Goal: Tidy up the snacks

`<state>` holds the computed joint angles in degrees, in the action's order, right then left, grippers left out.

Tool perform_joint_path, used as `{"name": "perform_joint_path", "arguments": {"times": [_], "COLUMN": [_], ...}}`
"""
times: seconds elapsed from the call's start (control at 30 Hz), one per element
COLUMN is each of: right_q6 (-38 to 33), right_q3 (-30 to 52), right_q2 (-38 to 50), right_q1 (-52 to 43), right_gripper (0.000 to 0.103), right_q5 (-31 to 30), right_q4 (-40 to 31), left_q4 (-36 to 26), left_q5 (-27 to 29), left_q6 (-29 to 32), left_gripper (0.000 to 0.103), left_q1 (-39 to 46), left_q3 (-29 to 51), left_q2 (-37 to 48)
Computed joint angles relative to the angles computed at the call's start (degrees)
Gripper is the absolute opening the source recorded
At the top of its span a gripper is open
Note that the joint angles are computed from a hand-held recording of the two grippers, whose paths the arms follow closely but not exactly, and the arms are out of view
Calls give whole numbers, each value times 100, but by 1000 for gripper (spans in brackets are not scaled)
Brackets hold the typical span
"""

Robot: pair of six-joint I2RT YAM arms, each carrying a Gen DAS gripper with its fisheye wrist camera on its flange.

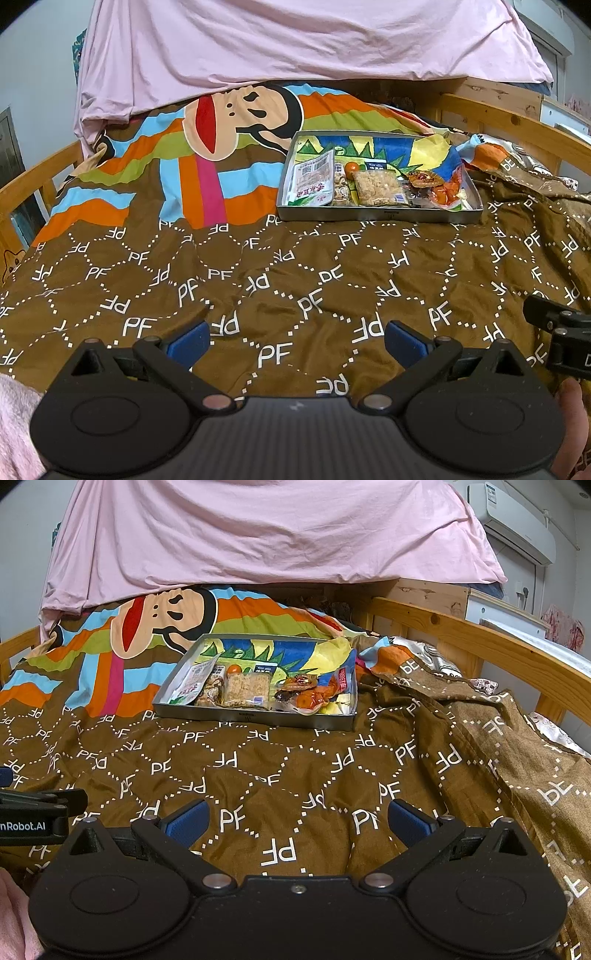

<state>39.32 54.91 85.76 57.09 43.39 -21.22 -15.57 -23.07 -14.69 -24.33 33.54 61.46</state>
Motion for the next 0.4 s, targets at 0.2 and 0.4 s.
{"name": "perform_joint_path", "arguments": {"times": [0.2, 0.4], "right_q6": [1, 8], "right_q3": [4, 10], "right_q2": [3, 4], "right_q1": [2, 6], "right_gripper": [102, 102], "right_q5": [3, 4], "right_q4": [-3, -18], "left_q4": [-33, -63], "left_q5": [-13, -4], "left_q6": [-71, -92], "left_gripper": [103, 103], "left_q1": [16, 15], "left_q3": [34, 46], "left_q2": [51, 65]}}
